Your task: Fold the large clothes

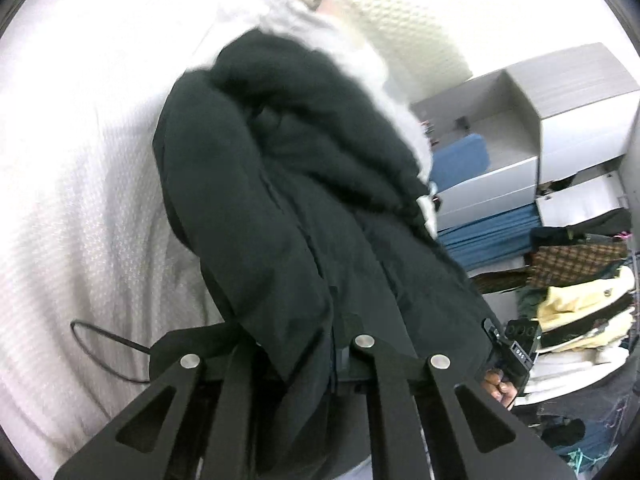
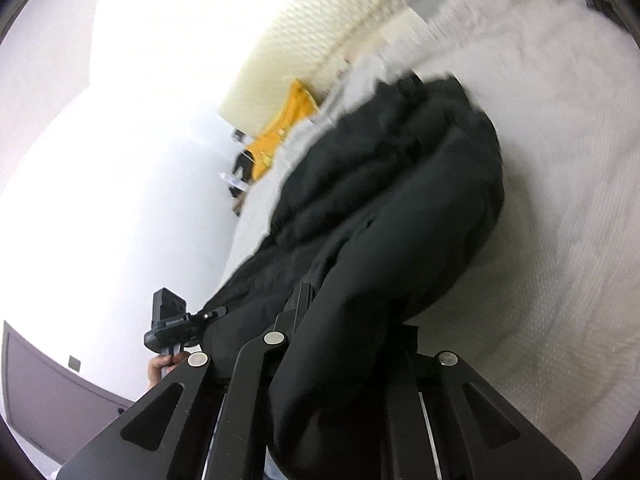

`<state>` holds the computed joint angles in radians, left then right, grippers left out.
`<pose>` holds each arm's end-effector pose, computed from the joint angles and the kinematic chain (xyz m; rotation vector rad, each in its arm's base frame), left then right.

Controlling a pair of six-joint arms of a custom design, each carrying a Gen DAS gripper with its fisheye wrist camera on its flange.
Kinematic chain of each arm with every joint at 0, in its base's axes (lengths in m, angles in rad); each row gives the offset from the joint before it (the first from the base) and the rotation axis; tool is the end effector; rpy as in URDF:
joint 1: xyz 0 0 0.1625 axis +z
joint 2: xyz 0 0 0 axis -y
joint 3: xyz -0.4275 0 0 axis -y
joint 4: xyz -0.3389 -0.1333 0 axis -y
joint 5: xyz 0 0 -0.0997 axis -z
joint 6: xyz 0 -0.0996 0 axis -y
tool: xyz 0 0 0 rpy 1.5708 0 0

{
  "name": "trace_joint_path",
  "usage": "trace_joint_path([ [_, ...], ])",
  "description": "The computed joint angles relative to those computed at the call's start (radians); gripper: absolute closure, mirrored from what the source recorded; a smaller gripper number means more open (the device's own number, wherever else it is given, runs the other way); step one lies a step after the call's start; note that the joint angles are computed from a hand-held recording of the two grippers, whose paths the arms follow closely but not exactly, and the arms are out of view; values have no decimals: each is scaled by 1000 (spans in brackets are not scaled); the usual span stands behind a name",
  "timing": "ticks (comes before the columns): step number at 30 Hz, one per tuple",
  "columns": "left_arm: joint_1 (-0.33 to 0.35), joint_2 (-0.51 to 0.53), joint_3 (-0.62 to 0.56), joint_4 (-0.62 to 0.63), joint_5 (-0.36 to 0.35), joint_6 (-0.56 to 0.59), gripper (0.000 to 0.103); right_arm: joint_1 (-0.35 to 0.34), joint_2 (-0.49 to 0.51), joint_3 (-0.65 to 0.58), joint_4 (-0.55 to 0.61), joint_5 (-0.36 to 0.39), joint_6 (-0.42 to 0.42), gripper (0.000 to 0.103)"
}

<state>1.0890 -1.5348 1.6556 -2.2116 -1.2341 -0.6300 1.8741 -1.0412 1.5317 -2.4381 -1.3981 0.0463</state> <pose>-0.0775 -0.5068 0.5168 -0.3557 2.9677 -0.9425 0.3358 -0.5694 0.3172 -0.4143 2.8368 -0.4951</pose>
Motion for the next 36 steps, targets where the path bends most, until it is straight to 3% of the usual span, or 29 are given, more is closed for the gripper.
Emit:
trace_joint_path([
  [5,-81,-109,9,44,33,-29,97,41,-79,36,-21,26,-4,96],
  [11,-199,-219,22,148,100,-110,97,106,-184,117,-17,6,12,96],
  [23,-533,-467,61,501,276,-479,100,195,-345,257,-9,-50,119,95],
  [28,-529,-435,35,497,289,-469,100,193,-329,224,4,-60,139,95],
  [36,-315,-163,-197,399,285,-239,100,116,-114,-59,45,-18,202,94],
])
